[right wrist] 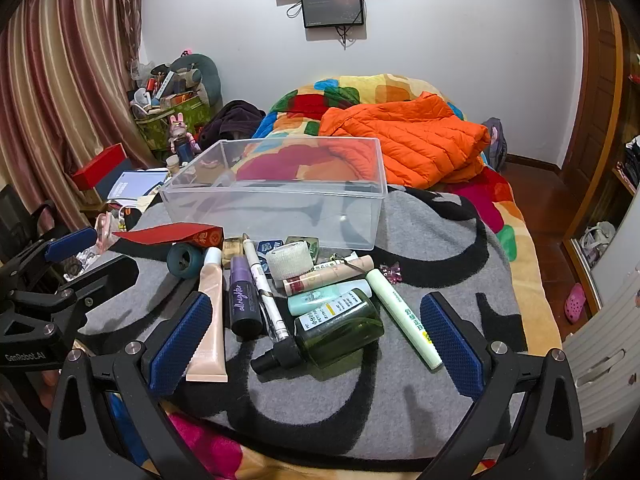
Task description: Organize objects
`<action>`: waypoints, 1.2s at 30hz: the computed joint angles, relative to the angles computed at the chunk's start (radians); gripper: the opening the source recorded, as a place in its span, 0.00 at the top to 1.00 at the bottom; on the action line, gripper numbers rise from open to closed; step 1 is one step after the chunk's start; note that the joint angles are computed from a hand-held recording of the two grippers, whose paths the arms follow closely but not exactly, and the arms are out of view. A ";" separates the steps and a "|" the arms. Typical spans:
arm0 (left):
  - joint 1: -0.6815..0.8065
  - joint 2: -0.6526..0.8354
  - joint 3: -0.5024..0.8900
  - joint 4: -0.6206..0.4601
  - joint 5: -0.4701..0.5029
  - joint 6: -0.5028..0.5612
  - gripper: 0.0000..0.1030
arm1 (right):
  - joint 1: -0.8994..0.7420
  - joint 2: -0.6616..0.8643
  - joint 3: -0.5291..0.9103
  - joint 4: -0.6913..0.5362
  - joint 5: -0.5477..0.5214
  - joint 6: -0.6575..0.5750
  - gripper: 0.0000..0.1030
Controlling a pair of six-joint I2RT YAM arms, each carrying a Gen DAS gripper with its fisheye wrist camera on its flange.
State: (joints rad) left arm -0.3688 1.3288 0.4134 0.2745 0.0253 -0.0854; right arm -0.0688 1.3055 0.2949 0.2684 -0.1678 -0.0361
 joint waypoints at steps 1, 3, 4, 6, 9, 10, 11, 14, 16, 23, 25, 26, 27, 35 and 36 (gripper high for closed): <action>0.001 0.000 0.000 -0.001 0.001 0.000 0.00 | -0.001 0.001 -0.001 0.001 -0.001 0.000 0.00; 0.001 -0.001 0.000 -0.003 0.002 0.000 0.00 | 0.000 0.000 -0.001 0.001 -0.001 0.002 0.00; 0.001 -0.003 0.000 -0.005 0.002 -0.001 0.00 | 0.000 -0.002 -0.001 -0.002 -0.001 0.002 0.00; 0.000 -0.006 -0.001 -0.009 0.001 -0.001 0.00 | 0.000 -0.004 -0.001 -0.003 -0.001 0.003 0.00; 0.000 -0.006 0.000 -0.009 0.001 -0.002 0.00 | 0.000 -0.002 -0.001 -0.002 0.000 0.001 0.00; 0.000 -0.005 0.000 -0.008 0.003 -0.002 0.00 | 0.000 -0.002 -0.001 -0.003 -0.001 0.002 0.00; 0.000 -0.006 0.000 -0.009 0.003 -0.002 0.00 | -0.001 -0.002 -0.001 -0.003 -0.002 0.001 0.00; -0.001 -0.006 0.001 -0.010 0.002 -0.002 0.00 | 0.000 -0.003 -0.002 -0.001 0.000 0.002 0.00; -0.001 -0.009 0.000 -0.012 0.003 -0.003 0.00 | 0.000 -0.002 -0.002 -0.001 -0.001 0.002 0.00; -0.006 -0.009 -0.002 -0.005 0.008 -0.004 0.00 | 0.002 -0.004 -0.003 0.000 0.002 0.002 0.00; -0.007 -0.003 -0.005 0.007 0.007 -0.012 0.00 | 0.002 -0.005 -0.004 0.001 0.003 0.002 0.00; -0.007 0.001 -0.006 0.012 0.006 -0.016 0.00 | 0.001 -0.006 -0.005 0.003 0.003 0.002 0.00; -0.005 0.005 -0.006 0.013 0.010 -0.018 0.00 | -0.002 -0.008 -0.007 0.004 0.002 -0.001 0.00; 0.015 0.057 0.031 0.010 0.045 -0.011 0.00 | -0.077 0.003 -0.023 0.044 -0.023 -0.063 0.00; 0.014 0.065 0.036 0.015 0.043 -0.012 0.00 | -0.099 0.017 -0.019 0.049 -0.033 -0.077 0.00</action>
State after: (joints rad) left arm -0.3545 1.3940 0.4492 0.2894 0.0683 -0.0971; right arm -0.1680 1.3224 0.2763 0.3175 -0.2003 -0.1135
